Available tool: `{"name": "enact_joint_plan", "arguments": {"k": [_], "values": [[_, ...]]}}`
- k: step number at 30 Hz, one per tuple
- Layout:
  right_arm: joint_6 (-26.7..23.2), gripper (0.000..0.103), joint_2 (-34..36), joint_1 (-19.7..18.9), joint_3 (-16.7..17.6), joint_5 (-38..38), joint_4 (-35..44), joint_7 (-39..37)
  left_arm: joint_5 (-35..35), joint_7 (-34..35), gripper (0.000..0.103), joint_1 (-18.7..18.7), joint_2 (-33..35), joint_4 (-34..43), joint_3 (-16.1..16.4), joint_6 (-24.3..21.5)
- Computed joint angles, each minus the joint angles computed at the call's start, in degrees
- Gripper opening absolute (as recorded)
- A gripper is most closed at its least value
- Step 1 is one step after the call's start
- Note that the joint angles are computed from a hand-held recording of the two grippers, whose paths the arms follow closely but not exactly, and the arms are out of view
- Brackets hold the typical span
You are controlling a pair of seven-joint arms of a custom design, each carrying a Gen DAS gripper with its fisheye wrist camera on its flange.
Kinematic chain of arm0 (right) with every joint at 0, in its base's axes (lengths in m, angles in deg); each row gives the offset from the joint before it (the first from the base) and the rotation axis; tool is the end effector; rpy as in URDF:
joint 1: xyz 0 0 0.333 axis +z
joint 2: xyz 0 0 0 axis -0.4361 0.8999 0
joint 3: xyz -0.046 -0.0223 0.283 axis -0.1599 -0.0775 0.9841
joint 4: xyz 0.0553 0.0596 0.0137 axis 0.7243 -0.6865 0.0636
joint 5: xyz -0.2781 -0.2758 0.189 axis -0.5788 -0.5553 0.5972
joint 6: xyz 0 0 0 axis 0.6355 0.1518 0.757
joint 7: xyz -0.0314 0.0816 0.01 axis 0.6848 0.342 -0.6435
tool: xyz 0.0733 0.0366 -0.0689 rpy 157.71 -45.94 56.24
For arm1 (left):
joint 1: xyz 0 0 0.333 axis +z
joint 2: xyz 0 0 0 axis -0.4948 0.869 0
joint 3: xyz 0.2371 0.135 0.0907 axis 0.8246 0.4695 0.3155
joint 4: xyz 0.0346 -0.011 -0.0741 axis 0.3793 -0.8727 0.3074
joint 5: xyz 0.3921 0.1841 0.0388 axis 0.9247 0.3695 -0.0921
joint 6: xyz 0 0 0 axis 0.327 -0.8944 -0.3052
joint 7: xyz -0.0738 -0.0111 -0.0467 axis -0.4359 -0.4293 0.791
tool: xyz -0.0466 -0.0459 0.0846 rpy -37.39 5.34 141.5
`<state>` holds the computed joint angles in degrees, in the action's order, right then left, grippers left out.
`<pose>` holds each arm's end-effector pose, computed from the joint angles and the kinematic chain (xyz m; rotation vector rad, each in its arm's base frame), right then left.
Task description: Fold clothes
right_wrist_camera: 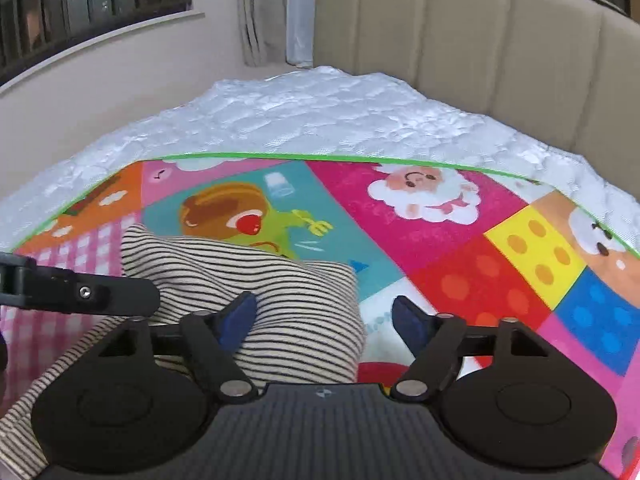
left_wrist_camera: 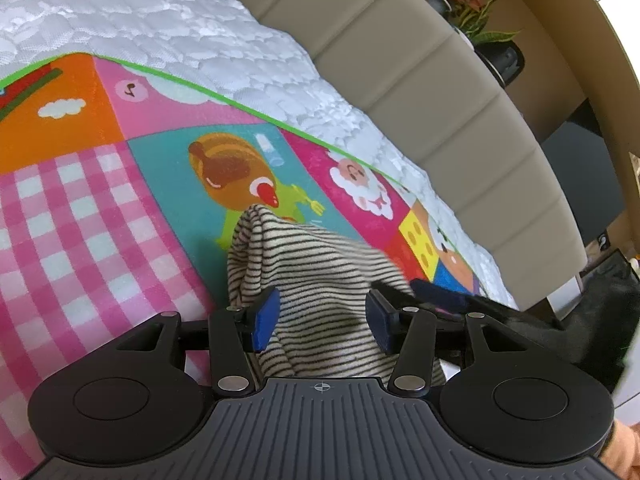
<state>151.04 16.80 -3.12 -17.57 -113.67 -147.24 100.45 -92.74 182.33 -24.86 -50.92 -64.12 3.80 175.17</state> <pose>0.6064 0.2895 0.4870 -1.4864 2.0325 -0.8688 0.7125 -0.1389 0.4526 1.4379 -2.1059 1.3316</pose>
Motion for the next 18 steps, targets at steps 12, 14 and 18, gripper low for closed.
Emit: {"name": "enact_joint_plan", "arguments": {"k": [12, 14, 18], "values": [[2.03, 0.075, -8.51, 1.12, 4.16, -1.48, -9.07, 1.83, -0.49, 0.15, 0.055, -0.08, -0.4, -0.55, -0.02, 0.65], [0.23, 0.08, -7.7, 1.34, 5.21, -1.59, -9.54, 1.67, -0.57, 0.19, 0.057, -0.09, -0.79, -0.94, 0.02, 0.9], [2.25, 0.084, -7.8, 0.8, 4.83, 0.14, -10.69, 5.85, -0.39, 0.41, 0.059, -0.29, -2.49, -2.46, 0.42, 1.59]]}}
